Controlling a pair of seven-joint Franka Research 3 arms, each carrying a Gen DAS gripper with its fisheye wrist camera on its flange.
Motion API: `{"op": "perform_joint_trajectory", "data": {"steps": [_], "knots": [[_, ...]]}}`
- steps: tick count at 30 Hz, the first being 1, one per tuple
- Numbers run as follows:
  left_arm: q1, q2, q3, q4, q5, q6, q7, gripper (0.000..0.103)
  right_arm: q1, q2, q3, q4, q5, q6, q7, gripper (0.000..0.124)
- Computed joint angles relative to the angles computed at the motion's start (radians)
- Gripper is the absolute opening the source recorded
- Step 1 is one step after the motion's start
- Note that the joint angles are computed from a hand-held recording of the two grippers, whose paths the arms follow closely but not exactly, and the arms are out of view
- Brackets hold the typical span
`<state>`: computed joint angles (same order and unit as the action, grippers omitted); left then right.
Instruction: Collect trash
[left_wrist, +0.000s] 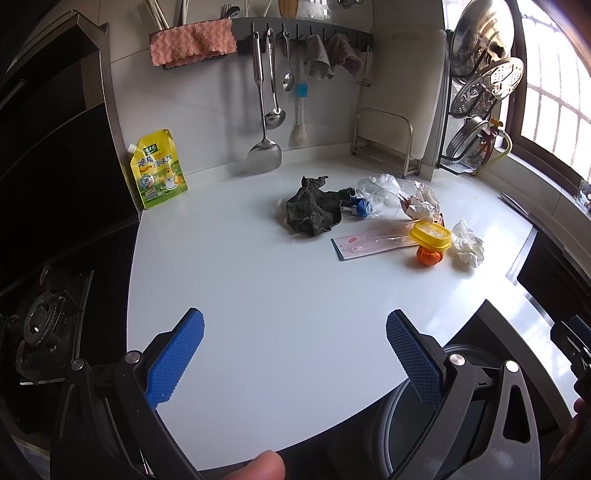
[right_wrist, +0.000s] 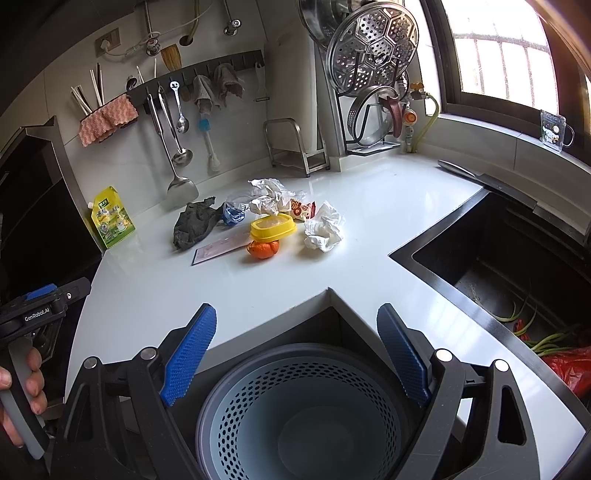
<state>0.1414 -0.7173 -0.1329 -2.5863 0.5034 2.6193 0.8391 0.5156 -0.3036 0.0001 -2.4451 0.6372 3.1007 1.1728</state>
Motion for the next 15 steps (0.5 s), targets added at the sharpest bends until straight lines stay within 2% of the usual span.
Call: {"op": "perform_joint_trajectory", "data": {"steps": [15], "knots": [[-0.011, -0.011, -0.002, -0.002, -0.004, -0.011, 0.005, 0.097, 0.005, 0.003, -0.008, 0.007, 0.009, -0.004, -0.014, 0.085]]}}
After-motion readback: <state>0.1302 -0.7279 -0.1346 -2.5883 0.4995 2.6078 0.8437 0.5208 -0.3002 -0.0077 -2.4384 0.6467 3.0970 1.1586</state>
